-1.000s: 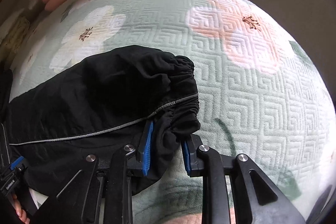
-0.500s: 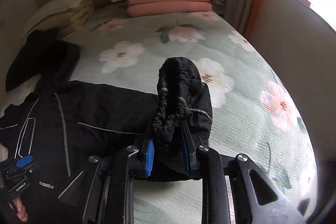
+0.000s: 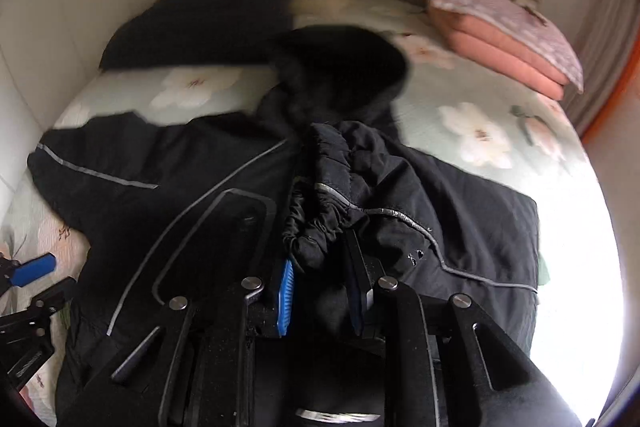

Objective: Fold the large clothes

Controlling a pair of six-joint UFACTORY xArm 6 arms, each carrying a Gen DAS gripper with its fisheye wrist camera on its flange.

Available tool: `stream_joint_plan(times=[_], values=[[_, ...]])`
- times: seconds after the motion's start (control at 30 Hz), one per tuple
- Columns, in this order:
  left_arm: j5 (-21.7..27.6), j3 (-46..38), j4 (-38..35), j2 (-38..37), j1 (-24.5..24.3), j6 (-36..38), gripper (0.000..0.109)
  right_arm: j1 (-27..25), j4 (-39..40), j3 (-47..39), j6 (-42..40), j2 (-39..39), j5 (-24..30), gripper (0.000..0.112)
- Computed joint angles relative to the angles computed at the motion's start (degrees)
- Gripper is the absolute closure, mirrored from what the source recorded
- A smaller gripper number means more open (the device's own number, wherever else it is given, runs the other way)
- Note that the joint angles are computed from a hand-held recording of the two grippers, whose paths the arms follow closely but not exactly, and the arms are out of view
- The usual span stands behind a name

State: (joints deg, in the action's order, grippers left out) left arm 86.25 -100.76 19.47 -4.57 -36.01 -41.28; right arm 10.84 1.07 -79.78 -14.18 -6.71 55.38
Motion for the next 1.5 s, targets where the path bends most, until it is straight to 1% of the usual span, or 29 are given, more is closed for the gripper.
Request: stream_joint_plan(times=[0.1,0.17,0.2,0.23,0.27,0.3,0.33,0.4,0.43,0.5,0.57,0.63,0.73,0.77,0.83,0.87,0.9,0.93,1.0,1.1,1.13,1.17,1.2,1.23,1.3,1.4,1.43,1.47,1.5], values=[[-1.8,7.6,-1.2,-5.6,2.4,0.4,0.073,5.3,-3.2,1.4,6.2,3.2,0.0,0.087],[-2.8,12.7,-2.3,-9.3,3.8,0.9,0.073,7.5,-5.8,2.8,9.5,4.9,0.1,0.084],[-3.3,14.6,-2.8,-10.5,4.2,1.0,0.073,8.5,-7.0,3.3,11.0,5.6,0.4,0.078],[-3.6,15.5,-3.3,-10.8,4.6,0.9,0.073,8.9,-7.3,4.1,11.3,6.0,0.4,0.067],[-4.1,17.1,-3.8,-11.7,5.1,1.1,0.073,9.2,-6.1,4.6,10.5,6.5,1.0,0.059],[-4.5,18.6,-4.2,-12.7,5.5,1.1,0.073,9.5,-5.4,5.2,10.0,6.8,1.6,0.041],[-5.1,19.9,-4.8,-13.4,6.0,1.1,0.073,9.9,-6.6,6.9,10.3,6.1,0.5,0.035],[-6.1,21.6,-5.9,-14.2,6.9,1.1,0.073,10.8,-8.6,8.7,10.6,5.1,-1.2,0.032],[-6.4,21.9,-6.2,-14.4,7.0,1.1,0.073,10.7,-7.6,8.5,9.8,4.9,-0.7,0.032],[-7.0,21.8,-6.6,-14.1,7.2,1.4,0.073,9.0,-1.5,8.3,6.5,3.0,0.7,0.034],[-8.2,20.6,-7.2,-12.7,7.1,2.1,0.073,5.7,5.2,7.9,3.1,-0.1,2.5,0.036],[-9.9,18.4,-8.1,-10.5,7.0,2.9,0.073,2.3,7.6,7.9,1.0,-3.6,3.0,0.036],[-13.3,13.5,-11.0,-5.5,6.7,4.3,0.073,-2.6,2.8,6.7,1.2,-6.0,2.4,0.037],[-15.1,11.6,-12.6,-3.3,6.7,5.0,0.073,-3.9,1.2,4.5,1.8,-4.5,2.4,0.038],[-18.3,8.2,-15.6,0.8,6.8,6.2,0.073,-7.5,-0.6,1.8,1.0,-1.9,2.4,0.053],[-19.2,5.8,-17.3,3.5,6.9,6.8,0.073,-9.0,-2.0,1.2,1.1,-0.8,2.2,0.053],[-19.8,3.7,-19.0,5.8,7.0,7.6,0.073,-10.3,-2.5,0.9,0.8,0.4,1.6,0.058],[-20.7,1.5,-21.5,8.6,7.2,8.6,0.073,-11.5,-2.0,0.7,0.0,1.7,0.9,0.065],[-21.1,-3.1,-25.7,13.9,7.8,10.2,0.073,-13.8,-0.6,-1.0,-1.5,4.9,1.9,0.070],[-20.1,-8.8,-28.2,20.0,8.1,12.0,0.073,-14.9,-0.1,-0.9,-0.9,9.5,4.8,0.071],[-19.7,-10.3,-29.3,21.7,8.3,12.6,0.073,-14.6,-0.5,0.7,-1.2,9.7,3.3,0.071],[-19.3,-11.8,-30.7,23.3,8.5,13.1,0.072,-14.3,-1.0,3.2,-1.7,8.6,-0.2,0.071],[-19.0,-12.3,-30.8,23.9,8.6,13.4,0.069,-13.6,-2.5,4.1,-1.7,8.1,-1.6,0.071],[-18.8,-13.1,-31.4,24.9,8.7,13.8,0.068,-13.1,-3.4,3.9,-1.5,8.2,-1.6,0.071],[-19.2,-13.1,-33.8,25.5,9.1,14.6,0.067,-13.1,-2.5,2.9,-2.2,8.7,-0.8,0.071],[-22.5,-9.7,-37.0,23.9,9.4,15.8,0.065,-14.2,0.1,2.1,-5.0,9.3,-0.5,0.071],[-23.8,-8.3,-38.5,23.2,9.6,16.3,0.062,-14.2,0.2,2.2,-5.3,9.2,-0.6,0.071],[-24.9,-7.2,-40.2,23.0,9.9,16.8,0.062,-14.1,0.0,2.3,-5.3,9.2,-0.8,0.071],[-24.8,-7.4,-40.4,23.3,10.0,16.6,0.063,-14.2,-0.1,2.5,-5.3,9.1,-1.0,0.071]])
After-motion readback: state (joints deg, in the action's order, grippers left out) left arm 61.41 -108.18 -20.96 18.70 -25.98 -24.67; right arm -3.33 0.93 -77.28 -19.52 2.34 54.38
